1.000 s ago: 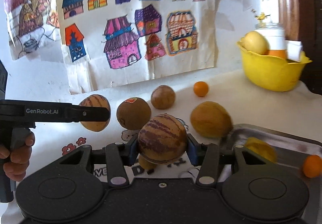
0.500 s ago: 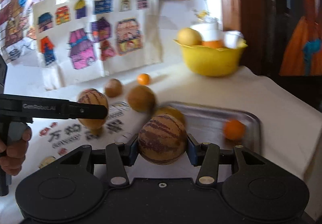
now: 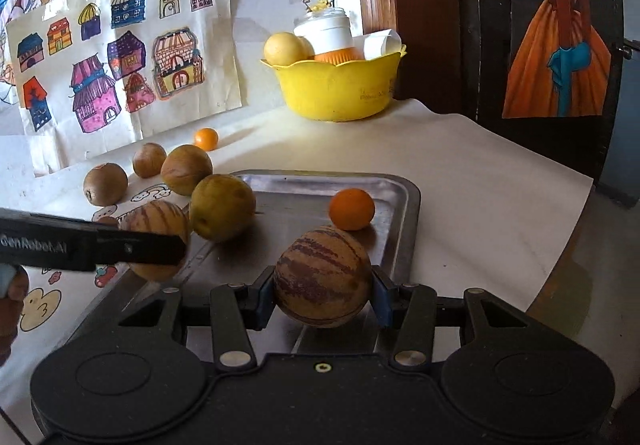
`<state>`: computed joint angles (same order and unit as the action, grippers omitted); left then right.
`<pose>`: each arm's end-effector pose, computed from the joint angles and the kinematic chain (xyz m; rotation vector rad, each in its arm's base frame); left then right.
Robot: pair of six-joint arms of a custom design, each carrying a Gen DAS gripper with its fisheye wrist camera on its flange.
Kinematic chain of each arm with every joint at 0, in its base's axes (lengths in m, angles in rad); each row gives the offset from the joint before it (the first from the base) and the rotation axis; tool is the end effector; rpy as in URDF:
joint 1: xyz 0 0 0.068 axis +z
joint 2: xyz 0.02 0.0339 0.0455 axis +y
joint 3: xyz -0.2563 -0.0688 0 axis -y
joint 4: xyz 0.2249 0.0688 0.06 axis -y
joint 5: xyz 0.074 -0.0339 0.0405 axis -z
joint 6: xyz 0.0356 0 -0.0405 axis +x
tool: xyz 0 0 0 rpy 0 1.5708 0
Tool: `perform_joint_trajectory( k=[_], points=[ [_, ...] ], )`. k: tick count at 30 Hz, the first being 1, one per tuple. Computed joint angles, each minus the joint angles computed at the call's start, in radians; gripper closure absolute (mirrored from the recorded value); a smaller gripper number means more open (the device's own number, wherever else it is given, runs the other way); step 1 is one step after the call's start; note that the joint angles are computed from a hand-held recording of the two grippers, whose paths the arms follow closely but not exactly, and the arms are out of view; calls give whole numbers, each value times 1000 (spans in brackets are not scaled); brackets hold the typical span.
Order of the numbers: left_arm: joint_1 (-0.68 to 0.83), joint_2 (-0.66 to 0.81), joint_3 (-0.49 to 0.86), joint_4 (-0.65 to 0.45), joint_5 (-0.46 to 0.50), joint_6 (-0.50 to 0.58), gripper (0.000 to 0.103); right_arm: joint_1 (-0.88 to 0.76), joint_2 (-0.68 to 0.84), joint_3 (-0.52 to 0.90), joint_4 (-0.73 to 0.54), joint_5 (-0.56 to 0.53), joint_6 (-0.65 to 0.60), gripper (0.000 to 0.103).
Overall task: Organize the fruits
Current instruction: 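Carry both held pepino melons over the metal tray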
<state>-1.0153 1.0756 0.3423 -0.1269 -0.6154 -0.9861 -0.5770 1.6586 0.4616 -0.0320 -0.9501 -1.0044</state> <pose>0.1085 -0.1359 0.1549 -0.2316 2.2453 -0.3157 0.1936 -0.0915 0.0921 -0.6543 2.0987 0.5235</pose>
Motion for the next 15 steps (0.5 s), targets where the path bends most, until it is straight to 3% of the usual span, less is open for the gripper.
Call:
perform_joint_trajectory(
  k=[5, 15],
  points=[
    [10, 51, -2, 52, 12, 1, 48, 36, -17, -47, 133, 14, 40, 53],
    [20, 64, -33, 109, 28, 7, 47, 54, -21, -61, 157, 36, 22, 53]
  ],
)
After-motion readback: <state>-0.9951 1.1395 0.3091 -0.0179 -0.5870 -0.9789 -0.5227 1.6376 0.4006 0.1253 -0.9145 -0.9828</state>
